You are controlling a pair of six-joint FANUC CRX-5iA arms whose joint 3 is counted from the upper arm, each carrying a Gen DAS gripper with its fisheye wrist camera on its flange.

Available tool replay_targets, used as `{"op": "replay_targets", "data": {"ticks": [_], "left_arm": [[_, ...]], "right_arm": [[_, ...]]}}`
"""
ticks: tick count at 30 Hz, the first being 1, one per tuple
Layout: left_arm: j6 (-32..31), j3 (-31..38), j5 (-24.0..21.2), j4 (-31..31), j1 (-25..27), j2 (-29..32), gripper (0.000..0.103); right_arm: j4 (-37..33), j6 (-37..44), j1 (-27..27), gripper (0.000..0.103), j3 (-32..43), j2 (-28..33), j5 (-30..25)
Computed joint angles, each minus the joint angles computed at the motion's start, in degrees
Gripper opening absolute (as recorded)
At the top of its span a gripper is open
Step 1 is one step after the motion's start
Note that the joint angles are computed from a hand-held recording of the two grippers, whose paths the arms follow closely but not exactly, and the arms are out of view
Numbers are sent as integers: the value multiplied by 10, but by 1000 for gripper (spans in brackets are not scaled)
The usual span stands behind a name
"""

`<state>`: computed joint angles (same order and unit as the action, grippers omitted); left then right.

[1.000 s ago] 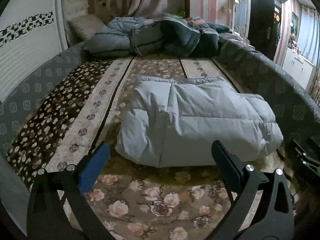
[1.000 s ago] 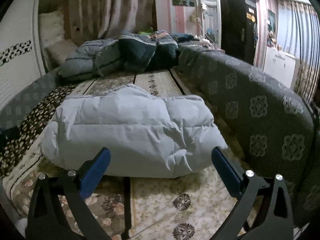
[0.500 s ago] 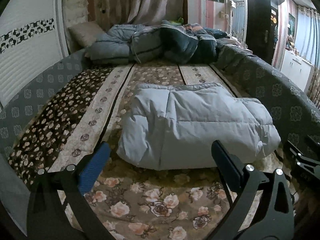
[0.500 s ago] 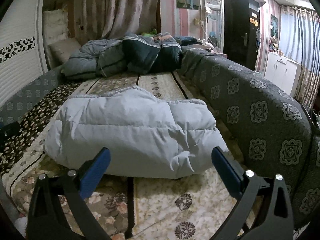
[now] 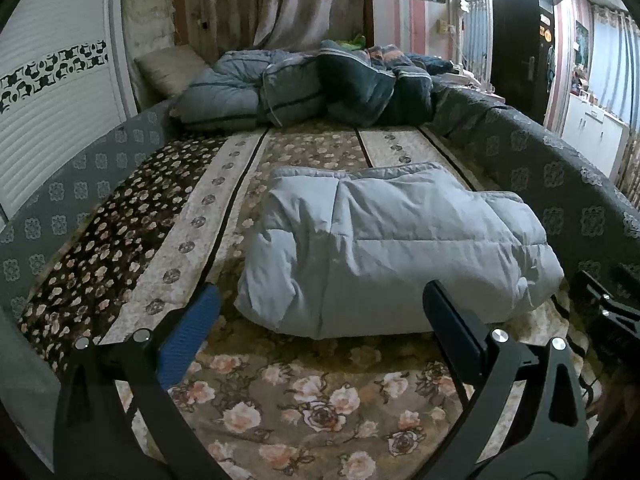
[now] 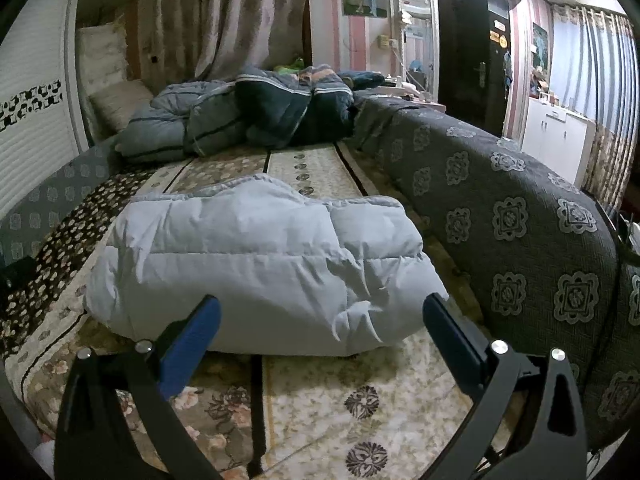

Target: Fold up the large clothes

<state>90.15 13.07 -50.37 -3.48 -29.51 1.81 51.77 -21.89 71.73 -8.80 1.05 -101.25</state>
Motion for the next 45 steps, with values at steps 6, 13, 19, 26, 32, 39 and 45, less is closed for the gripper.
{"op": "replay_targets", "data": {"ticks": [6,13,19,26,32,39,45], "left_arm": [[-2,7,-15,-5,0,6,100],[6,12,-17,-21,-5,7,100],[11,14,-21,-35,-15,6,100],[17,13,-18,-47,-19,3,100],[18,13,-21,-45,-18,3,100],[14,12,-20,-42,-16,3,100],[10,9,-20,-39,-15,1,100]], "right_arm": [[-2,-18,5,101,4,2,-12],[-6,-8,5,101,19,17,-30],[-7,-12,6,101,22,18,-29],[-10,-18,7,101,24,21,-25],[-11,-17,7,101,23,20,-23],[-13,-19,8,101,26,24,-23],[-15,-20,8,101,24,22,-19]]}}
